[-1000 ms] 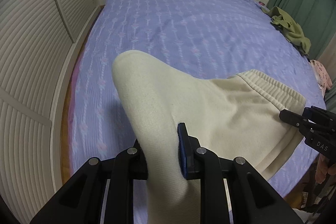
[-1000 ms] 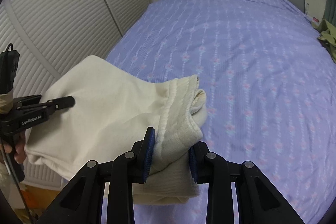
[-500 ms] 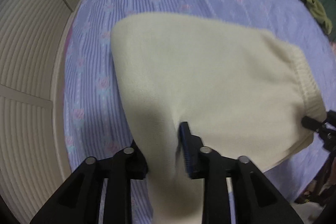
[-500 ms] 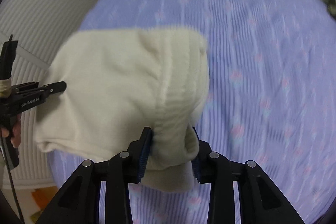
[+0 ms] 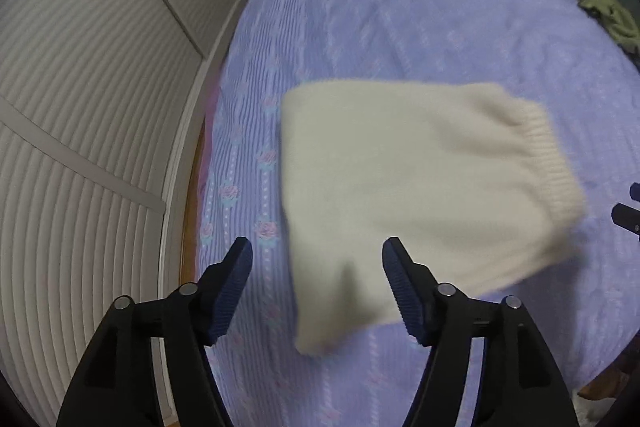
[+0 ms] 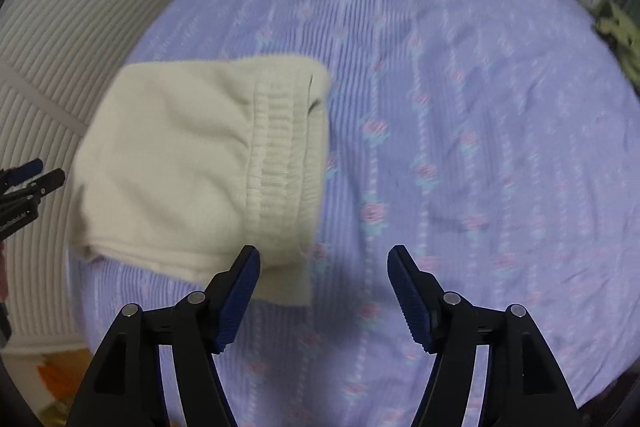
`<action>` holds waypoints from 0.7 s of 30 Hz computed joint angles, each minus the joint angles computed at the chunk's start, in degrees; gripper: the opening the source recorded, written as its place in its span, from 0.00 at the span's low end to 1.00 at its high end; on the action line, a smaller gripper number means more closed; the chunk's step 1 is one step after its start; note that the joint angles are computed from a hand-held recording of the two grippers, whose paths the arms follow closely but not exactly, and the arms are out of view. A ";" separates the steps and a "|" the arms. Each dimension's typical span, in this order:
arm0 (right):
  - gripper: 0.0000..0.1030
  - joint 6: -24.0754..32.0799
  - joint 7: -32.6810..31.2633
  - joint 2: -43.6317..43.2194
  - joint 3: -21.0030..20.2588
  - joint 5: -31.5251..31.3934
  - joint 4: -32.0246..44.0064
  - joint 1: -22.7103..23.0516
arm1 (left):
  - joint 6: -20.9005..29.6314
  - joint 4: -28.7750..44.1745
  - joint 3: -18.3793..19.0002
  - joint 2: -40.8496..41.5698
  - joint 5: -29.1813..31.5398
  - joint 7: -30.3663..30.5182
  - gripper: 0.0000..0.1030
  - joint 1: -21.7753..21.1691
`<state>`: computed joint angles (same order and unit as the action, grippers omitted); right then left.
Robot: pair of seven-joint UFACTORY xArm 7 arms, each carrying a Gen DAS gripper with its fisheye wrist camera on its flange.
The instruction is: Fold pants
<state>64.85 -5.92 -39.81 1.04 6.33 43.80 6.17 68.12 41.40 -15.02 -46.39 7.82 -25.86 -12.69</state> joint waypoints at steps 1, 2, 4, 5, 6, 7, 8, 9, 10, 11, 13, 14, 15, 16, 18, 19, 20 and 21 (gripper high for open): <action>0.74 0.20 -0.36 -1.30 -0.48 0.14 0.33 -0.01 | 0.79 0.98 -1.14 -1.13 -0.55 -0.88 0.67 -0.70; 0.77 0.88 -1.19 -3.49 -1.48 -0.02 0.47 -0.32 | 1.74 2.25 -2.56 -2.14 -1.03 -2.06 0.69 -1.34; 0.84 1.34 -2.48 -6.68 -2.47 -0.73 0.89 -1.10 | 3.50 5.20 -5.49 -3.20 -1.49 -4.72 0.77 -2.04; 0.86 1.95 -3.17 -8.26 -3.00 -1.06 1.30 -1.51 | 4.12 7.19 -6.99 -2.91 -1.47 -6.11 0.78 -2.06; 0.86 3.18 -4.64 -10.50 -4.40 -1.47 2.02 -1.98 | 4.90 9.57 -8.59 -2.52 -1.29 -7.72 0.82 -1.89; 0.87 3.25 -5.90 -10.89 -5.40 -1.46 2.72 -2.21 | 5.57 11.59 -10.32 -2.32 -1.26 -9.58 0.88 -1.83; 0.88 4.07 -7.51 -12.42 -6.66 -1.79 3.48 -2.71 | 6.11 13.11 -11.34 -1.89 -1.17 -10.76 0.89 -1.84; 0.90 4.64 -8.69 -13.34 -7.48 -2.03 4.09 -3.27 | 7.04 15.69 -13.35 -1.16 -1.24 -12.57 0.90 -1.81; 0.92 5.82 -10.22 -15.02 -8.90 -2.13 4.91 -3.82 | 7.32 17.47 -14.58 -0.34 -1.15 -13.66 0.90 -1.89; 0.92 7.18 -11.58 -16.33 -10.33 -1.97 5.90 -4.26 | 8.32 20.56 -16.99 0.85 -1.13 -15.54 0.90 -1.73; 0.92 10.04 -13.97 -18.00 -12.93 -1.71 8.22 -5.20 | 9.85 25.16 -20.69 3.01 -0.29 -18.52 0.93 -1.03; 0.92 11.67 -15.23 -18.67 -14.23 -1.87 9.64 -5.75 | 10.57 27.74 -22.83 4.40 0.20 -20.16 0.94 -0.41; 0.92 12.98 -16.26 -19.18 -15.18 -2.01 10.79 -6.30 | 11.33 30.66 -25.38 6.00 0.73 -21.99 0.94 0.40; 0.92 14.37 -17.80 -19.71 -16.79 -2.32 12.24 -6.73 | 12.02 33.42 -27.59 7.56 1.27 -23.60 0.94 1.27; 0.92 16.13 -20.22 -20.52 -19.85 -2.60 14.85 -7.69 | 13.27 39.39 -33.33 10.72 2.55 -27.40 0.95 3.84; 0.92 16.87 -21.32 -20.68 -21.24 -2.62 15.85 -7.98 | 14.26 42.78 -36.98 12.29 3.44 -29.27 0.96 5.94; 0.92 17.96 -22.54 -20.72 -22.66 -2.63 17.16 -8.08 | 15.43 46.00 -40.38 13.58 4.20 -30.42 0.96 8.40; 0.92 19.42 -24.19 -20.51 -24.80 -2.65 19.36 -7.79 | 17.09 50.39 -45.64 14.94 4.90 -31.72 0.97 12.62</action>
